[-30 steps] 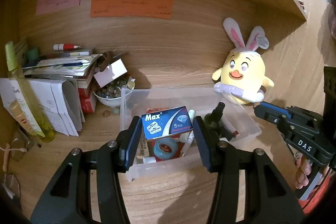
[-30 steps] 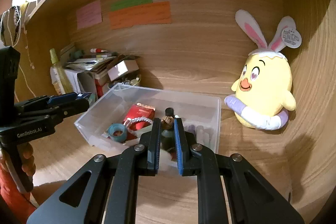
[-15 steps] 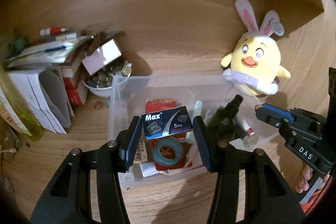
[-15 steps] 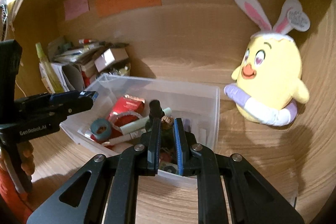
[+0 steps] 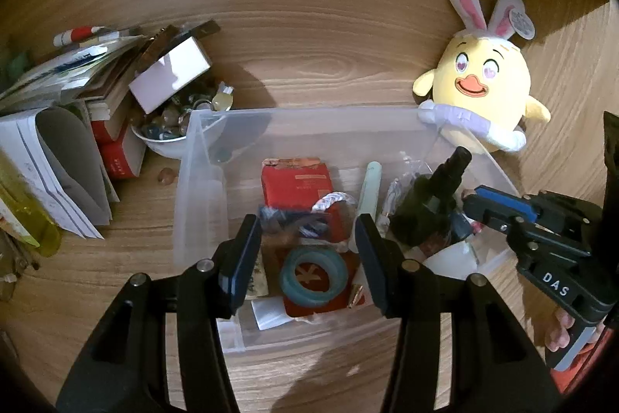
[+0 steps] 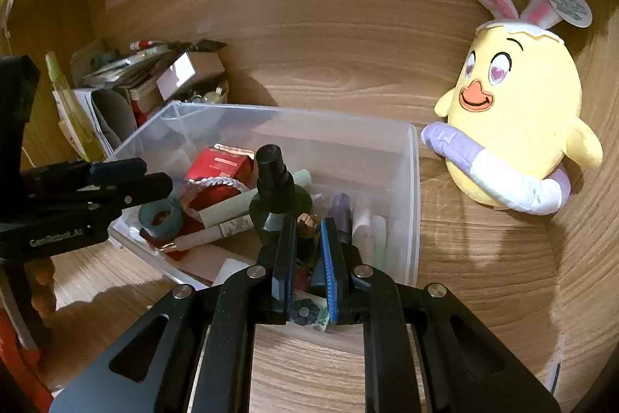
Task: Organize objects
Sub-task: 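Release the staple box and bead into the box, opening both tools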
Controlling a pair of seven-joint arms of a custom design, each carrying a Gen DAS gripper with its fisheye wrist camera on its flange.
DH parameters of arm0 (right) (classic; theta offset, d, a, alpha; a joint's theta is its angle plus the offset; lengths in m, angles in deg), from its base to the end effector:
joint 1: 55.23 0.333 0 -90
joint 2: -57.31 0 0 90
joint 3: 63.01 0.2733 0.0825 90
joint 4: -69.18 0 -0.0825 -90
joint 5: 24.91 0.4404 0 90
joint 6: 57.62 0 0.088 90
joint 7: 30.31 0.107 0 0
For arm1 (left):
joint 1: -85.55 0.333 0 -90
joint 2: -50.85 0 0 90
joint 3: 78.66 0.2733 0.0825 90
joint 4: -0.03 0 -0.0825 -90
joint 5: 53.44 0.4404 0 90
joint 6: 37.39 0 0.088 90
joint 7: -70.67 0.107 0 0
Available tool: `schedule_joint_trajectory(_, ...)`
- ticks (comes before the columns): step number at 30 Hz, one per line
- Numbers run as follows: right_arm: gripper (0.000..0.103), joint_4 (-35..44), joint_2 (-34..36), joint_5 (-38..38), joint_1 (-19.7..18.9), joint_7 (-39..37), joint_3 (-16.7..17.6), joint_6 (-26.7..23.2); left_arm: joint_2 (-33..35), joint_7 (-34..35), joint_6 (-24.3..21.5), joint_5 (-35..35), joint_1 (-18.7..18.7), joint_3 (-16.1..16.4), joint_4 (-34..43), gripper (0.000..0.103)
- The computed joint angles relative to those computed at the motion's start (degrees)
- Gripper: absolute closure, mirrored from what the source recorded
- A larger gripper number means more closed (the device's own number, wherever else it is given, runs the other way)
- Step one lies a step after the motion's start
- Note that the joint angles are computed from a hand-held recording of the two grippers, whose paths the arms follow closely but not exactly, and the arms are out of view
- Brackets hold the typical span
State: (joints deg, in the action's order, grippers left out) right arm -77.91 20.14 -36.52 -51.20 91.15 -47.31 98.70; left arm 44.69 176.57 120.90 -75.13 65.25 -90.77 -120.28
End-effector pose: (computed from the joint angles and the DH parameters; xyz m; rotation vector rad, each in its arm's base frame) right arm 0.4533 0.1734 0.5050 -1.6855 1.7490 -0.7253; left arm 0.5346 -0.3242 0.4893 -1.3058 2.3456 -1.0710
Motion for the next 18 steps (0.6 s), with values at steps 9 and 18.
schedule_joint_trajectory(9, 0.089, 0.7, 0.33, -0.27, 0.32, 0.66, -0.21, -1.64, -1.44, 1.62, -0.08, -2.17, -0.38, 0.51, -1.08, 0.043)
schedule_joint_trajectory(18, 0.073, -0.26, -2.24, -1.12, 0.18, 1.43, 0.74, -1.35, -5.42, 3.32, 2.6, -3.21, -2.44, 1.99, -4.97, 0.038)
